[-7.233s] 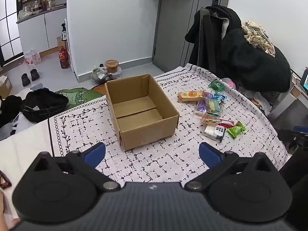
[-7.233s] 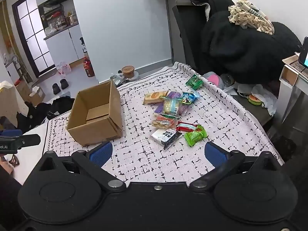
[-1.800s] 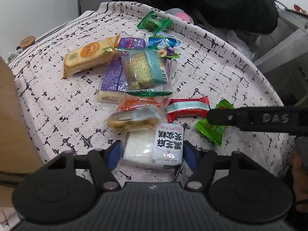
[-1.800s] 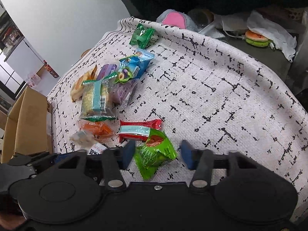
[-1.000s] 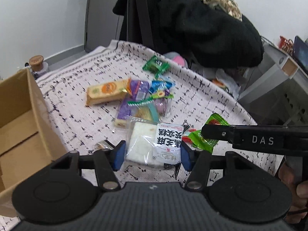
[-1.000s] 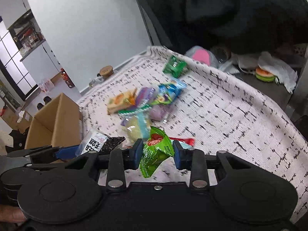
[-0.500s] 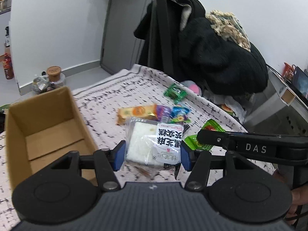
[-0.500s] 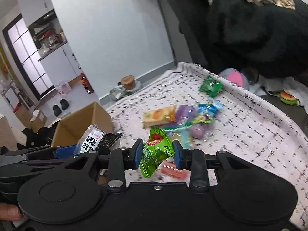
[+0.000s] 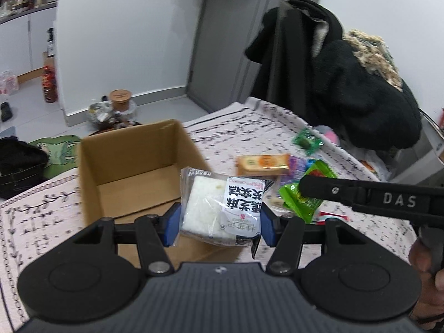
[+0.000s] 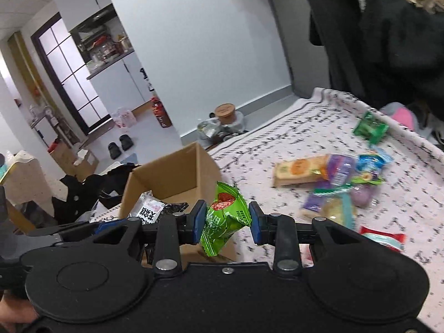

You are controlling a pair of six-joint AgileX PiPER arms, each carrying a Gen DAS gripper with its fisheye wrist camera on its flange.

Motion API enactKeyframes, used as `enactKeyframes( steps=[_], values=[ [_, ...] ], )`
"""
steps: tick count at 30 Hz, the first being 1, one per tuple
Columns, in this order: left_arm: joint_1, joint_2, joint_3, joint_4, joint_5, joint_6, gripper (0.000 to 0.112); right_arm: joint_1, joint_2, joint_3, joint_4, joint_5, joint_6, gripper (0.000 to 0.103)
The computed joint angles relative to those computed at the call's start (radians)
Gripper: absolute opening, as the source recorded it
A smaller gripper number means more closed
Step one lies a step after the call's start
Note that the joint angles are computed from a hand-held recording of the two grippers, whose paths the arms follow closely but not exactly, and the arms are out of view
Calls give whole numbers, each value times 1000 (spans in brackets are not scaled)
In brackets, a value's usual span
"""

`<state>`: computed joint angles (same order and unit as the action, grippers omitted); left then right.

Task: Organize snacks
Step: 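Carry the white pack in left tool while right tool carries green packet to box, then open both tools to drop the white pack and green packet into the box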

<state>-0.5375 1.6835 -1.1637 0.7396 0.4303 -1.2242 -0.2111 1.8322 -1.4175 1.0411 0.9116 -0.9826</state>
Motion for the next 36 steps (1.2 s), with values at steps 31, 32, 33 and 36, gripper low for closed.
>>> enactKeyframes(
  steps=[31, 32, 33, 36],
  values=[
    [82, -85, 133, 95, 36, -233, 88, 50, -21, 38, -71, -111, 47, 94],
    [75, -79, 124, 89, 34, -231, 88, 43, -21, 35, -92, -113, 59, 94],
    [69, -75, 118, 92, 33, -237, 89, 33, -20, 33, -112, -115, 71, 94],
    [41, -51, 84, 107, 51, -253, 91, 3, -26, 37, -132, -115, 68, 99]
  ],
)
